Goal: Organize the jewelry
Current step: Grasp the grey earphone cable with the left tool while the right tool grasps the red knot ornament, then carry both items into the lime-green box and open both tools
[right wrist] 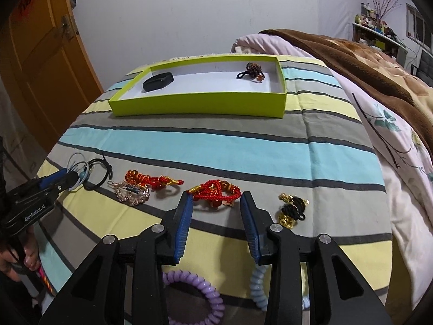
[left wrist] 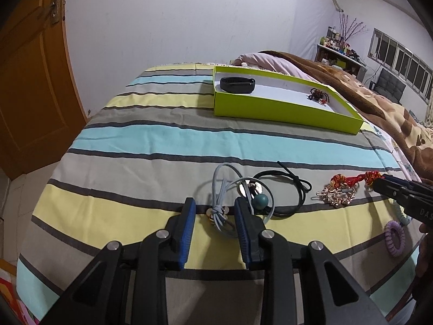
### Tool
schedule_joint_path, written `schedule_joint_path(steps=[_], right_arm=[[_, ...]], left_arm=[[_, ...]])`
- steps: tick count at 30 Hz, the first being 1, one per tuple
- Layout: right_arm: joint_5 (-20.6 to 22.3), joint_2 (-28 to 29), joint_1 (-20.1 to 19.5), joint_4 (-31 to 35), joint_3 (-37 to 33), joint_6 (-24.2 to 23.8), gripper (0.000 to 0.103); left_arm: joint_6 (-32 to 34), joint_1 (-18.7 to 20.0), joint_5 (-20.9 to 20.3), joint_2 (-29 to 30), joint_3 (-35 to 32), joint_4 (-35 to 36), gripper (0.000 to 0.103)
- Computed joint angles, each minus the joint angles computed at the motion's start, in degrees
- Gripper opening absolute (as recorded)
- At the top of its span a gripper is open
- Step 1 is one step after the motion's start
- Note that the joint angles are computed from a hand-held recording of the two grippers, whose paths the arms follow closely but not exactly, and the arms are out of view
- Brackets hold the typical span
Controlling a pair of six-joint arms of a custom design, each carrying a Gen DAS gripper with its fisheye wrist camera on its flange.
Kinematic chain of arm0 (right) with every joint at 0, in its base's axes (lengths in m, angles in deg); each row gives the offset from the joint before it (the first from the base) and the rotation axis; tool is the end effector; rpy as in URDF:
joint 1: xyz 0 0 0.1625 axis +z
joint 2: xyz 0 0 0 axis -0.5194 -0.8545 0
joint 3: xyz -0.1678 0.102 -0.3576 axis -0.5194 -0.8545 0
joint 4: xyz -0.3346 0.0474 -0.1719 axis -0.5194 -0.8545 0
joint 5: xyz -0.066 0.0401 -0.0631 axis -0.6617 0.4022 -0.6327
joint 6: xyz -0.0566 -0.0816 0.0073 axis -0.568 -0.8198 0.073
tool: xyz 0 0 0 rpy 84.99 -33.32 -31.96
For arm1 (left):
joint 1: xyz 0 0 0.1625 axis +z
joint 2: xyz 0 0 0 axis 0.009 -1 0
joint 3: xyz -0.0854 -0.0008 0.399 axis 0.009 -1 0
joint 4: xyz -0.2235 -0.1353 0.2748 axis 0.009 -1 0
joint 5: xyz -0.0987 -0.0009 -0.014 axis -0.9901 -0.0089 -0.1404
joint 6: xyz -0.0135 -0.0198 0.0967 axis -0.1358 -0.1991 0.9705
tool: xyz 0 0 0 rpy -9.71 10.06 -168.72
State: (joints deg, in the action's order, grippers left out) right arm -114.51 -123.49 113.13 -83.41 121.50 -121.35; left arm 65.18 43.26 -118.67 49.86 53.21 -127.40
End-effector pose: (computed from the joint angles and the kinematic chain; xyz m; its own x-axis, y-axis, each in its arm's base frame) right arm 0.0084 -0.6510 0.3693 -0.7770 -0.1231 0.6174 -0.4683 0.7684 -0.4362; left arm -0.3536 -0.6291 0.0397 -0.7501 0.1466 -0.6449 0.5273 0.7211 -0.4494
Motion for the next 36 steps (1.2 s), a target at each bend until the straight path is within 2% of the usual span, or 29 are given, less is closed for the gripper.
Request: schedule_joint_path(steps=[10, 15, 18, 23, 36], right_arm=[[-2.02, 1.85, 0.85, 3.34, -3.56, 1.67, 0.037], [-1.21, 2.59, 0.59, 4.84, -4.82, 2.31, 0.037], [-1.36, 2.68, 0.72, 4.6, -4.77, 1.84, 0.024], [-0.01, 1.85, 0.42, 4.12, -3.78, 1.66, 0.019], [3.89, -3.86, 0.36, 0.07, 2.39, 1.15, 0.019]], left_arm=[[0.2, -0.22, 1.23, 0.43, -0.43, 0.69, 0.028], [0.44, -0.22, 1.45, 0.42, -0.31, 0.55, 0.024], [0.59, -0.31, 1.57, 0.45, -0.22, 0.52, 0.02], [0.65, -0.39, 1.43, 0.39, -0.07, 0.49, 0.018], [0.94, -1.8, -0.12, -1.73, 3.63, -3.72, 0.018]])
